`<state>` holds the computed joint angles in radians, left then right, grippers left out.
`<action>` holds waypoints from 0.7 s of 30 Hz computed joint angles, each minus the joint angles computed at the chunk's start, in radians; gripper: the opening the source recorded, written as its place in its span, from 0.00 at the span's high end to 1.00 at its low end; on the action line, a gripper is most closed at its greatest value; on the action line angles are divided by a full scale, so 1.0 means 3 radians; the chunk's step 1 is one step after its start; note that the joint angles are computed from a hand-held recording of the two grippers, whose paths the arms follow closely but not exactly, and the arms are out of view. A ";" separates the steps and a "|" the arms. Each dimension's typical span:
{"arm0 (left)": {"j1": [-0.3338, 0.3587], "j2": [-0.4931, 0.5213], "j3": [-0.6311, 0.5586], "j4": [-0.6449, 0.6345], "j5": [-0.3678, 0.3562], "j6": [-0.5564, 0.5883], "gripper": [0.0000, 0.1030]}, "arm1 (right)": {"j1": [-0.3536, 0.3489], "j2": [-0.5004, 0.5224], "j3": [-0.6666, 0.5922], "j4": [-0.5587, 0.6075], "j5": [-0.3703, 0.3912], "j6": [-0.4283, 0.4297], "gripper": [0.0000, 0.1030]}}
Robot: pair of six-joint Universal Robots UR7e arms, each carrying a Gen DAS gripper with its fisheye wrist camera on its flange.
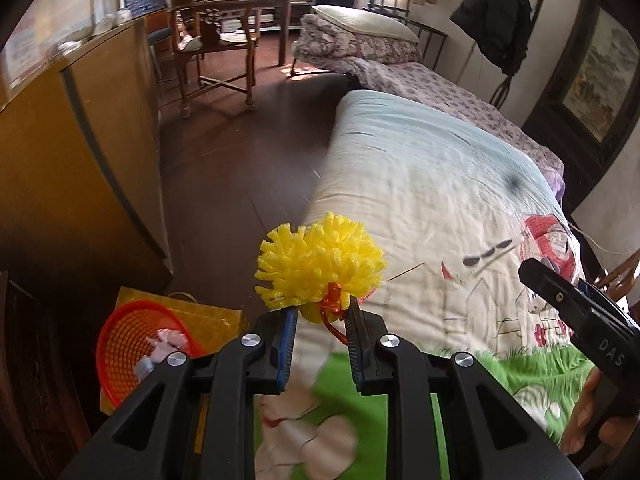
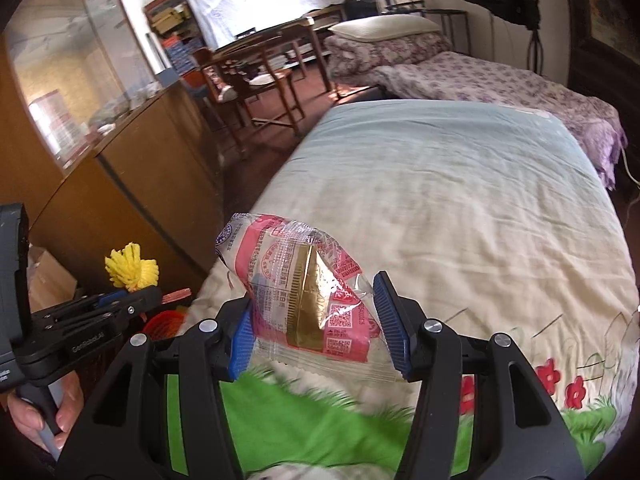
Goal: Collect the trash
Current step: 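Carry the pompom and pink packet over the wastebasket with both tools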
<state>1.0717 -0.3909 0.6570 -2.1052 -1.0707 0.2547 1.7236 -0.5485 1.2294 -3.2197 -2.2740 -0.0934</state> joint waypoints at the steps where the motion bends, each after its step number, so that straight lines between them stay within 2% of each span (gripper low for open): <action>1: 0.0011 -0.0014 0.0002 -0.0006 0.0007 -0.0009 0.78 | 0.0011 0.0008 -0.0004 0.0021 0.0010 -0.0002 0.47; 12: 0.0199 -0.0210 0.0053 -0.0088 0.0156 -0.0137 0.78 | 0.0189 0.0387 -0.0641 0.0627 0.0140 -0.0189 0.46; 18: 0.0336 -0.0187 -0.0142 0.0041 0.0283 -0.0257 0.78 | 0.0257 0.0809 -0.1402 0.1260 0.0213 -0.0315 0.46; 21: 0.0404 -0.0146 -0.0273 0.0127 0.0351 -0.0312 0.78 | 0.0282 0.1093 -0.1924 0.1690 0.0255 -0.0343 0.46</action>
